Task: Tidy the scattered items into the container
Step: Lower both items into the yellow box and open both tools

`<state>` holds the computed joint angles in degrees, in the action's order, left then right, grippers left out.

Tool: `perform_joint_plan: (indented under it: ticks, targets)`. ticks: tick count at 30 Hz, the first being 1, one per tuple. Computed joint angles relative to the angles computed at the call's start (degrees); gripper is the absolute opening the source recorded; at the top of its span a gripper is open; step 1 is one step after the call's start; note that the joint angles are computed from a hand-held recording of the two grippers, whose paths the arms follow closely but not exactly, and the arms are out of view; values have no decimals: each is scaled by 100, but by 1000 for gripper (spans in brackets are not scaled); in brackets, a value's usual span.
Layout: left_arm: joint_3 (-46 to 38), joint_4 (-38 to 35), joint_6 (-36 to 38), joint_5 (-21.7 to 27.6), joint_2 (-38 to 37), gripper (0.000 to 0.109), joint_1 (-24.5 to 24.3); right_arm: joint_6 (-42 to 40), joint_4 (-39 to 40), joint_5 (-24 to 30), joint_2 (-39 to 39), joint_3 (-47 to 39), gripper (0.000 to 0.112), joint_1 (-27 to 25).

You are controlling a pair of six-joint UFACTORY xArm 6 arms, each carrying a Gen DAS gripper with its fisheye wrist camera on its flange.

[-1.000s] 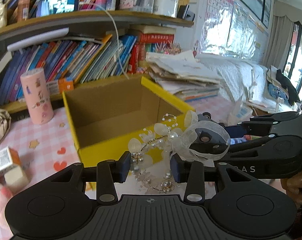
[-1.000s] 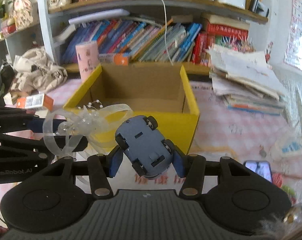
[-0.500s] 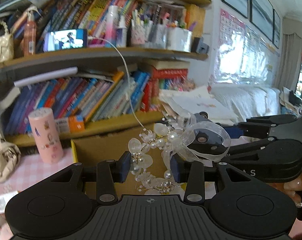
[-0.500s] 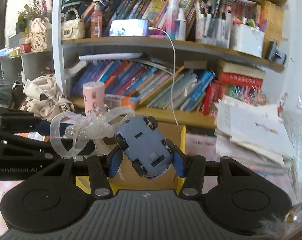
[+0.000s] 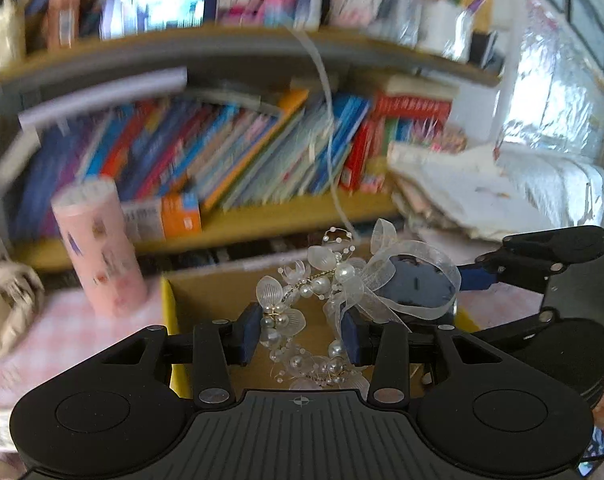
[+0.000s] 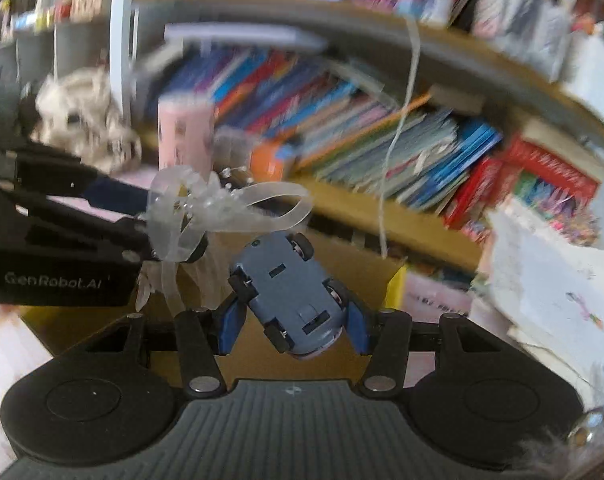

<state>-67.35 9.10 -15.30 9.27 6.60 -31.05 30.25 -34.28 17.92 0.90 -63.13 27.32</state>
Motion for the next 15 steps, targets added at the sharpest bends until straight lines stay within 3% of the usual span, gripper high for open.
perform_joint_plan:
  ticks: [7,15]
  targets:
    - [-638,-82,294,777,611,42,-13,-1815,1343,571,703,-587,50,-12]
    - [-1056,-88,405,1526,922,45,-22,-2868,1744,1102,1115,-1039,50,48]
